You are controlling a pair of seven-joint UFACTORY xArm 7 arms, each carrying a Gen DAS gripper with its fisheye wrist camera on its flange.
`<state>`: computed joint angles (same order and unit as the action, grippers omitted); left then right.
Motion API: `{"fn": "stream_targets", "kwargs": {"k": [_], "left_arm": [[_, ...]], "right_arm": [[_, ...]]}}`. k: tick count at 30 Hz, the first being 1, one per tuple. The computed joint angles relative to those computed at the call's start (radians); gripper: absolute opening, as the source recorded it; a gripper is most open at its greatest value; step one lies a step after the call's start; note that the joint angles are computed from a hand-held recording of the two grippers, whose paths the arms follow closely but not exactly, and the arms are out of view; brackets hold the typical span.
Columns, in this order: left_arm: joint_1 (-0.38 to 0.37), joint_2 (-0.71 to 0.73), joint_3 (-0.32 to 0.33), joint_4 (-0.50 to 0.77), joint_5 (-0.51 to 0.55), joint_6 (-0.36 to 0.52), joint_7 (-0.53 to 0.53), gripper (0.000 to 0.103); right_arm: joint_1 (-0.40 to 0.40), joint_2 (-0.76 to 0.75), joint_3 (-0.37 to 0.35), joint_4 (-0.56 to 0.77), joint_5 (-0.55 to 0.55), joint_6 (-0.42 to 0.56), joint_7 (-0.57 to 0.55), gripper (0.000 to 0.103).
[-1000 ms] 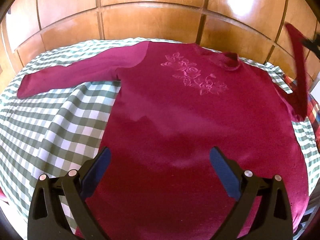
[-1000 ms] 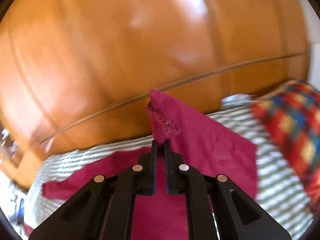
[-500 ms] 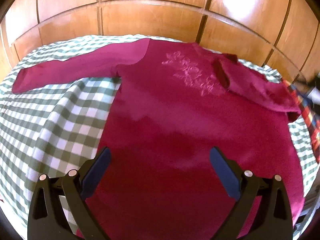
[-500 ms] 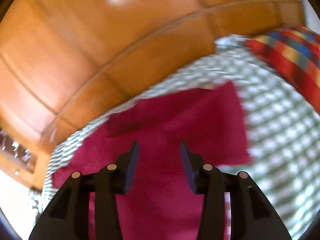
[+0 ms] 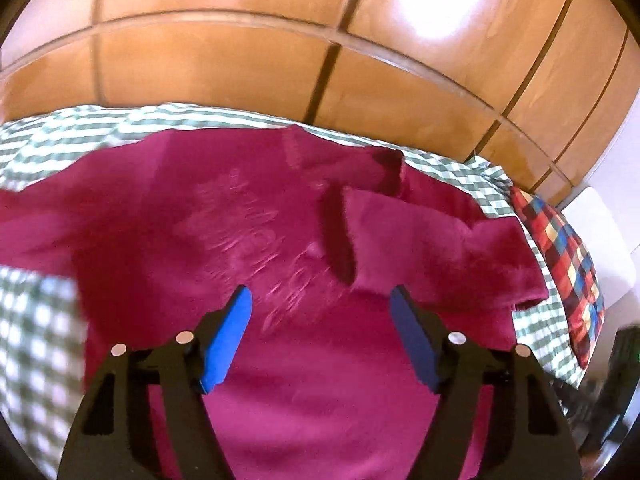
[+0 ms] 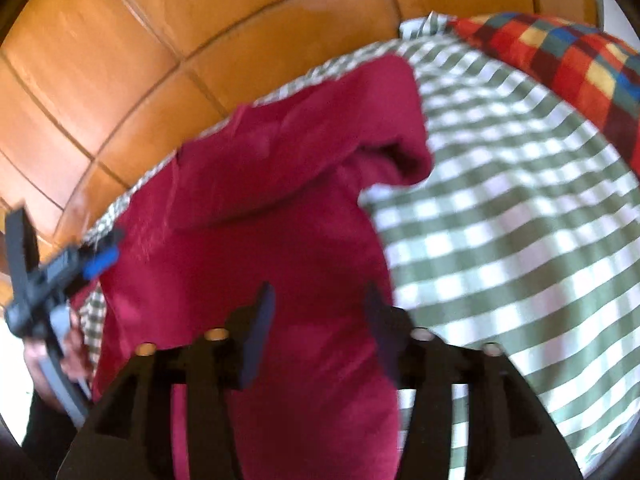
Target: Fold small clothes
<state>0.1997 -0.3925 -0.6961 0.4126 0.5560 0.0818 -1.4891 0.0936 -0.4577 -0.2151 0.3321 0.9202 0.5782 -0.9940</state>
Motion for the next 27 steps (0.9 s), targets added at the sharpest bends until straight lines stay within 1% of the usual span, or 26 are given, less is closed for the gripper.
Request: {"fn": "stream_targets", "kwargs": {"k": [1,2,3,5,6,7,8,9,10,11,12,13,14,16,18,20,22,23,24,25,27], "left_arm": [[0.047,0.058,-0.026,0.036,0.021,-0.011,0.0,0.071],[0.074,0.094,-0.042,0.06,0.04,-0.011,-0.009,0.071],[0.123,0.146,-0.079,0.096,0.083,-0.012,-0.036,0.071],[0.201,0.217,-0.144,0.149,0.181,-0.005,-0.105,0.069],[0.242,0.271,-0.177,0.188,0.26,0.007,-0.148,0.062],[0.248,0.321,-0.18,0.22,0.308,0.023,-0.159,0.049],[0.232,0.384,-0.176,0.26,0.317,0.059,-0.128,0.037],[0.214,0.408,-0.172,0.282,0.285,0.107,-0.08,0.013],[0.196,0.419,-0.162,0.3,0.263,0.139,-0.043,0.009],[0.189,0.392,-0.152,0.301,0.259,0.129,-0.041,0.008],[0.182,0.354,-0.133,0.286,0.251,0.088,-0.04,0.008],[0.159,0.292,-0.095,0.256,0.201,0.031,-0.01,0.008],[0.113,0.229,-0.039,0.228,0.15,-0.01,0.018,0.008],[0.004,0.1,0.092,0.174,0.095,-0.053,0.047,0.007],[-0.046,-0.006,0.156,0.135,0.048,-0.065,0.075,0.006],[-0.092,-0.1,0.215,0.102,0.009,-0.067,0.113,0.004],[-0.104,-0.149,0.237,0.095,-0.015,-0.042,0.151,0.004],[-0.107,-0.183,0.241,0.087,-0.026,-0.012,0.168,0.004],[-0.105,-0.208,0.242,0.079,-0.037,0.011,0.181,0.003],[-0.093,-0.239,0.236,0.068,-0.046,0.045,0.19,0.003],[-0.081,-0.273,0.245,0.037,-0.075,0.079,0.209,0.003]], "right_arm": [[0.008,0.001,0.012,-0.009,0.008,-0.023,-0.003,0.055],[0.021,-0.007,0.024,-0.024,0.02,-0.057,-0.017,0.058],[0.034,-0.015,0.025,-0.033,0.029,-0.072,-0.028,0.062],[0.045,-0.022,0.024,-0.039,0.024,-0.084,-0.026,0.064],[0.049,-0.023,0.017,-0.037,0.022,-0.082,-0.026,0.064],[0.053,-0.02,0.01,-0.031,0.025,-0.079,-0.023,0.064],[0.051,-0.014,0.0,-0.023,0.026,-0.072,-0.019,0.064],[0.047,-0.009,-0.008,-0.014,0.029,-0.067,-0.014,0.064],[0.041,-0.006,-0.01,-0.005,0.028,-0.065,-0.006,0.064],[0.035,-0.003,-0.007,-0.003,0.032,-0.082,0.001,0.064],[0.031,0.001,-0.002,-0.001,0.035,-0.1,0.011,0.066],[0.031,0.013,0.001,0.003,0.044,-0.126,0.024,0.068],[0.03,0.026,0.002,0.011,0.049,-0.143,0.036,0.069],[0.042,0.081,0.005,0.047,0.083,-0.185,0.064,0.073],[0.067,0.137,0.019,0.089,0.143,-0.233,0.063,0.074],[0.092,0.205,0.047,0.145,0.208,-0.283,0.054,0.074],[0.103,0.269,0.083,0.205,0.274,-0.325,0.032,0.074],[0.101,0.294,0.102,0.227,0.299,-0.351,0.024,0.074],[0.095,0.32,0.125,0.248,0.309,-0.388,0.04,0.074],[0.081,0.33,0.136,0.257,0.308,-0.395,0.053,0.074],[0.054,0.337,0.15,0.262,0.281,-0.375,0.085,0.074]]}}
